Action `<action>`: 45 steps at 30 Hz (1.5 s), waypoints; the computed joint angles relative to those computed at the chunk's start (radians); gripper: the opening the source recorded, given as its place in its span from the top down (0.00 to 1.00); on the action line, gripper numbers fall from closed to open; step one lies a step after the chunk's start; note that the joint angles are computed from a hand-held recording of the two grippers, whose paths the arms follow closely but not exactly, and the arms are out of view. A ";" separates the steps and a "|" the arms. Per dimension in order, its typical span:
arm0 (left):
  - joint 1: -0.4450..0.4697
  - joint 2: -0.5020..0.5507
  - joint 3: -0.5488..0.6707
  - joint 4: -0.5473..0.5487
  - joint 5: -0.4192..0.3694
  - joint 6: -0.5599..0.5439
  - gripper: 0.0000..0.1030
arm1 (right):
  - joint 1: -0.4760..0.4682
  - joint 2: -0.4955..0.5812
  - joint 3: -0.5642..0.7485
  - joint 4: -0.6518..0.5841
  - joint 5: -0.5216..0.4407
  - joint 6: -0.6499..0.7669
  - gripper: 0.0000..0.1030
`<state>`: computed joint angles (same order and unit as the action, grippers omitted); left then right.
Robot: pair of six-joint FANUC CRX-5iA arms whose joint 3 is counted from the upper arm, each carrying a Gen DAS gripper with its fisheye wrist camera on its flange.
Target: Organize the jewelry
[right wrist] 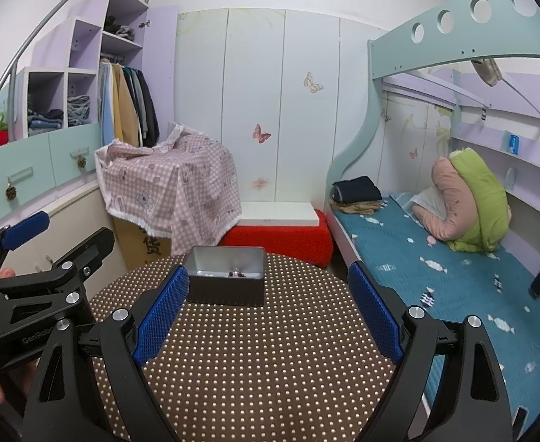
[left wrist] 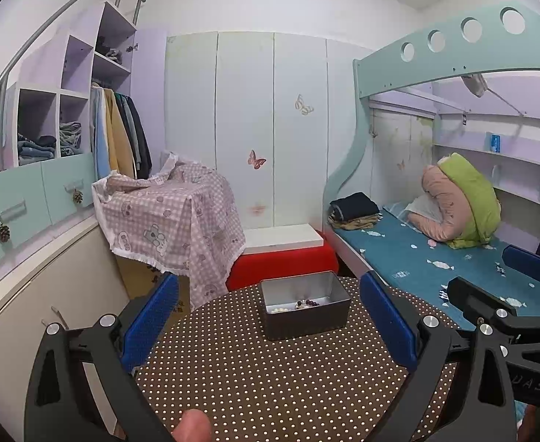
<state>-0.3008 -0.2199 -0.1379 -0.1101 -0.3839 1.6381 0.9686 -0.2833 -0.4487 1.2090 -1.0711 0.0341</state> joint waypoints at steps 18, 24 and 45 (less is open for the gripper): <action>0.008 -0.003 -0.002 -0.004 -0.003 0.006 0.07 | 0.010 0.000 -0.008 -0.003 -0.005 -0.003 0.17; 0.011 -0.004 -0.004 0.004 0.000 -0.001 0.07 | 0.009 0.001 -0.005 -0.005 -0.005 0.000 0.17; 0.007 0.002 0.002 -0.001 -0.007 -0.002 0.07 | 0.007 0.002 -0.003 -0.005 -0.003 0.003 0.17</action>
<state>-0.2937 -0.2183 -0.1357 -0.1111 -0.3905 1.6360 0.9753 -0.2815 -0.4520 1.2036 -1.0743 0.0372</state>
